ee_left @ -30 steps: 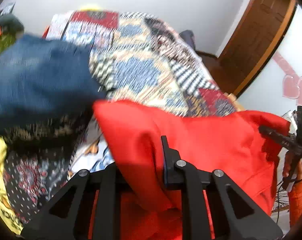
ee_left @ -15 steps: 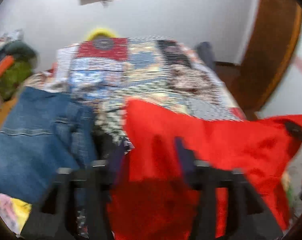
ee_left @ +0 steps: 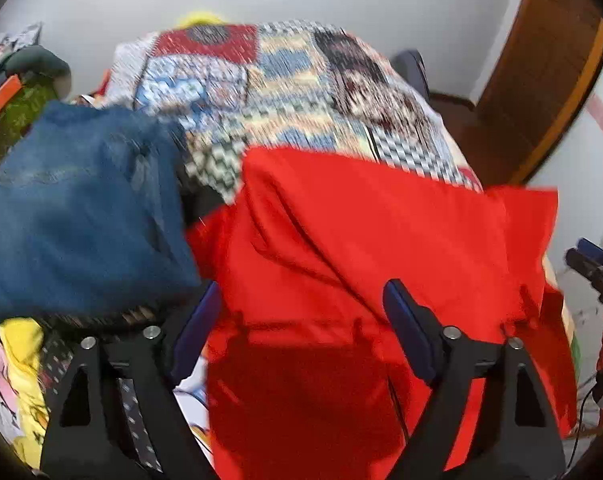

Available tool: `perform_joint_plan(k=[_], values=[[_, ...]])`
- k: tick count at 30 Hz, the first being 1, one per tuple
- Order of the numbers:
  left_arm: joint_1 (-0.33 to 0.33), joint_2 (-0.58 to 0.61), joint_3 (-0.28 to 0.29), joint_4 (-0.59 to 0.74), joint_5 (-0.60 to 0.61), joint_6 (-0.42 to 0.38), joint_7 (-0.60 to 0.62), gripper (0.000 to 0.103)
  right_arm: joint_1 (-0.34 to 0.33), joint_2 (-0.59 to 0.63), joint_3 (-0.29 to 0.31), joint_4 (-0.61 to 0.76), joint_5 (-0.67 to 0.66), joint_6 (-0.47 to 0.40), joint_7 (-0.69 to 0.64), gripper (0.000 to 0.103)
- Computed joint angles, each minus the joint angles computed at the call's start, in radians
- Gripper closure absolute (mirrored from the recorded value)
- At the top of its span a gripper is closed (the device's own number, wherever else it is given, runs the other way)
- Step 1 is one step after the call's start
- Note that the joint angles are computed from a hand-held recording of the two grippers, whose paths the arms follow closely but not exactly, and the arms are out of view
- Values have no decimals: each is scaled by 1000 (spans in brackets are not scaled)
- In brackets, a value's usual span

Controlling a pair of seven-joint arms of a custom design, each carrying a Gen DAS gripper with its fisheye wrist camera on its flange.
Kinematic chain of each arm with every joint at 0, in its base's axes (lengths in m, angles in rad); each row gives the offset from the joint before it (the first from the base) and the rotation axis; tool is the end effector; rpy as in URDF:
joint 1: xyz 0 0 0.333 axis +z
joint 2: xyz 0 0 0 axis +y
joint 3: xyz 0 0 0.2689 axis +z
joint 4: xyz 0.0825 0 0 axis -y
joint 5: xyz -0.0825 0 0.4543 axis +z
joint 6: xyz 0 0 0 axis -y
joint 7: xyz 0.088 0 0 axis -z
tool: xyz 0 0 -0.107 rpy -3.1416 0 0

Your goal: Fold large clothes

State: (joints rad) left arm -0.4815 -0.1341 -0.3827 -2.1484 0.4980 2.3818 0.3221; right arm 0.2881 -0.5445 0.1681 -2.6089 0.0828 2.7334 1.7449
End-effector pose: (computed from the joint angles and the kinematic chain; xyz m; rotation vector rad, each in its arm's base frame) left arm 0.4001 -0.4650 0.4172 -1.9998 1.8567 -0.6309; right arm 0.4576 0.2169 0.4304 -1.9779 1.5790 -0.4360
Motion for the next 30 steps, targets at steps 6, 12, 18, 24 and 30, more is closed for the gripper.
perform_joint_plan(k=[6, 12, 18, 24, 30], values=[[-40, 120, -5, 33, -124, -3, 103, 19, 81, 64, -40, -6, 90, -119, -59, 20], [-67, 76, -9, -42, -84, 32, 33, 17, 102, 21, -38, -69, 128, -179, -65, 20], [-84, -16, -26, -99, -113, -32, 30, 17, 100, -110, -46, -129, 151, -235, -54, 20], [-106, -142, -47, -165, -109, -118, 50, 17, 76, -301, -21, -243, 112, -250, -5, 20], [-143, -265, -47, -263, -164, -142, 82, 17, 46, -483, -8, -350, 71, -294, 80, 20]])
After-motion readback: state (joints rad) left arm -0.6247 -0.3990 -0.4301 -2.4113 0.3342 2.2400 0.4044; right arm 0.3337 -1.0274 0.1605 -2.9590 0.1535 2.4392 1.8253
